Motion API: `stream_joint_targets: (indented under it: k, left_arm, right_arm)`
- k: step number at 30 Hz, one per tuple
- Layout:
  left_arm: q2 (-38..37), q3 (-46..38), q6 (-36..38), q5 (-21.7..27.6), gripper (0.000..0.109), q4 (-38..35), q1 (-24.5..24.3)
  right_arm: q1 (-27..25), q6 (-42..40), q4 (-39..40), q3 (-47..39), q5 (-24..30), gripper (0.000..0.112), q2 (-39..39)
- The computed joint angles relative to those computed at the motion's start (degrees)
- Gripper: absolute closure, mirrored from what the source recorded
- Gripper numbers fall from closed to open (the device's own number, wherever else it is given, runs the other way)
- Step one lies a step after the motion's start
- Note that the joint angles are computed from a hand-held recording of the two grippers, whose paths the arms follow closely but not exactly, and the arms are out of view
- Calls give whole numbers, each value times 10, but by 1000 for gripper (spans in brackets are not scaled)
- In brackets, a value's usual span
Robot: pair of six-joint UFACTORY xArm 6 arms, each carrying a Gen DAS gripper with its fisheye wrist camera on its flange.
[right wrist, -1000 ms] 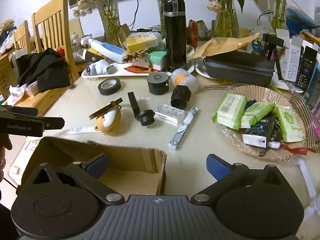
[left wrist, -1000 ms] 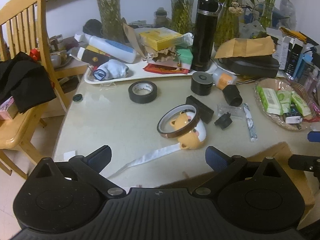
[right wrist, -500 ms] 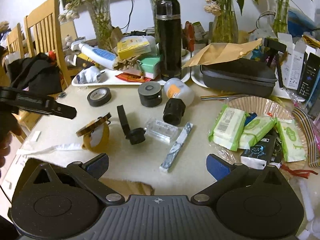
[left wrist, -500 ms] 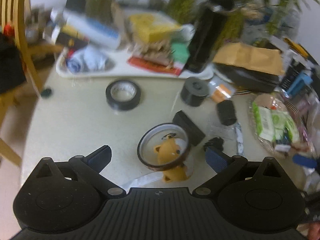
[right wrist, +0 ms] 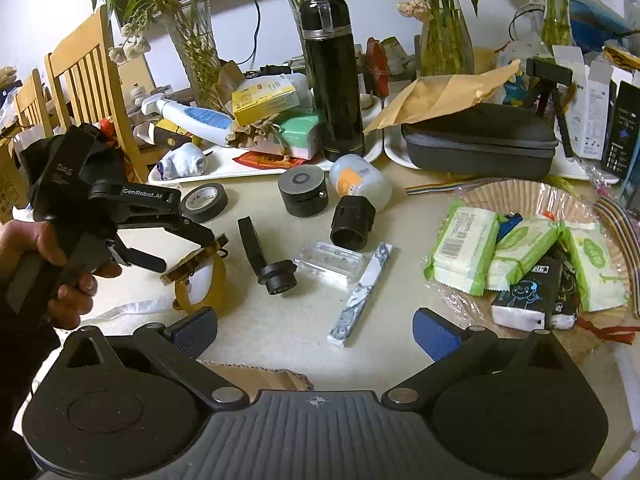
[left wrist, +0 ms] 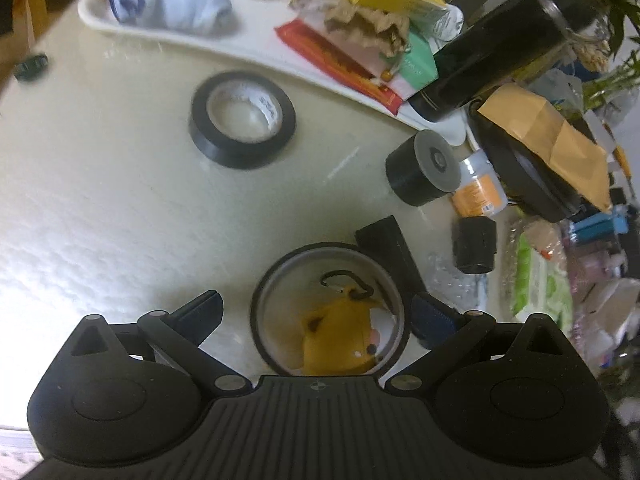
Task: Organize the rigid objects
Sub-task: 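Lower the left gripper over the amber tape roll and close it, then lift the amber tape roll off the table with the left gripper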
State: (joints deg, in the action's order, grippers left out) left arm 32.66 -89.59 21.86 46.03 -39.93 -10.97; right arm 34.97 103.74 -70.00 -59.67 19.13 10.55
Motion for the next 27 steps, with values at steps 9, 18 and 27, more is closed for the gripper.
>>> stream_joint_targets:
  k: [9, 18, 27]
  left_arm:
    - [25, -34, 0, 29, 6, -58, 12]
    - [26, -28, -8, 20, 70, -50, 12]
    - [4, 0, 16, -13, 78, -49, 9]
  right_arm:
    - [-5, -1, 9, 9, -13, 9, 0]
    - [-7, -7, 26, 8, -14, 9, 6]
    - [-6, -8, 37, 5, -8, 9, 10]
